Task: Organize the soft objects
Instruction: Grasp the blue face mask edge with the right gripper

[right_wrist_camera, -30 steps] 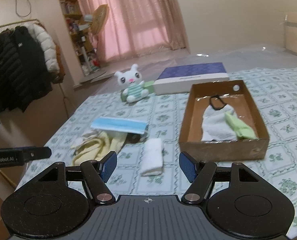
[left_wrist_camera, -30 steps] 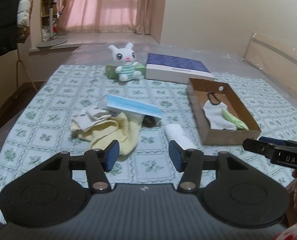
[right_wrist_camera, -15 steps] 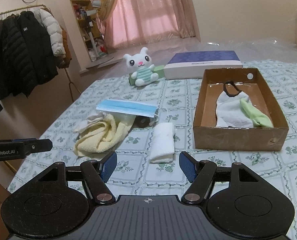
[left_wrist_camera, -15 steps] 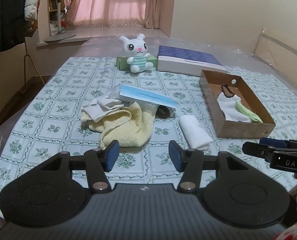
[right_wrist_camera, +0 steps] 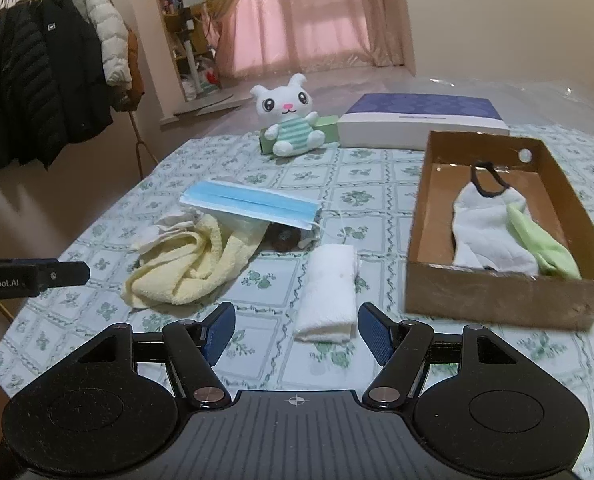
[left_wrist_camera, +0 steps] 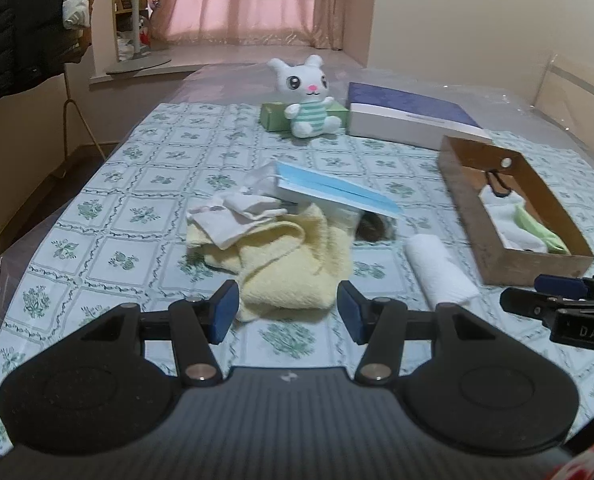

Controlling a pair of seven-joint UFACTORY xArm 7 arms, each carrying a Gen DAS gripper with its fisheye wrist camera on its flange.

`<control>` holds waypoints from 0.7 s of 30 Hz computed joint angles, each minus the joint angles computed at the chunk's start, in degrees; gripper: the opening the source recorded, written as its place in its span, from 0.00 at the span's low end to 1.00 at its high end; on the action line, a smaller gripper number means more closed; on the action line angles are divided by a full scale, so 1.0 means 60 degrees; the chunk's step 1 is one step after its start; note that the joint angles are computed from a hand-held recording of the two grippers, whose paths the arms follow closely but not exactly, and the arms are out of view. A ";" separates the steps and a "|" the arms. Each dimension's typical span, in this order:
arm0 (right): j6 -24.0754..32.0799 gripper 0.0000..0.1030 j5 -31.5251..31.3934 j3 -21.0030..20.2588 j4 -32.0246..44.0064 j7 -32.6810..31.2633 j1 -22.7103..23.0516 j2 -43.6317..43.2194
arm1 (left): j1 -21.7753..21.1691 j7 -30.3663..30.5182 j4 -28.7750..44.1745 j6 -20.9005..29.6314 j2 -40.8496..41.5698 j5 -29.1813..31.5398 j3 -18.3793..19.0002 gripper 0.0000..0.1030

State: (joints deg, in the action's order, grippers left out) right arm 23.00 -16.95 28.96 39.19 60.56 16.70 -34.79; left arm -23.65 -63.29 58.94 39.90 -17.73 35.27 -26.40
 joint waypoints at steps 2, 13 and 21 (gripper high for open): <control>-0.0252 0.67 -0.0250 0.0103 0.0175 -0.0065 -0.0256 0.0378 | 0.0108 -0.0013 0.0041 -0.0120 0.0154 0.0112 0.0083 0.49; -0.1386 0.66 -0.4222 0.1603 0.2007 0.1146 -0.2714 0.3251 | 0.0250 -0.0248 0.0522 -0.0742 0.1429 0.1034 0.0823 0.49; -0.0353 0.57 -0.8544 0.1999 0.3665 0.2559 -0.3166 0.5709 | 0.0028 -0.0611 0.1010 -0.1186 0.2441 0.1731 0.1555 0.49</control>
State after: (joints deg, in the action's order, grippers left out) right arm 20.89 -68.22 40.95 61.18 75.91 -2.29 -0.53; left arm -23.48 -66.95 65.00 32.78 -3.08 45.65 -17.06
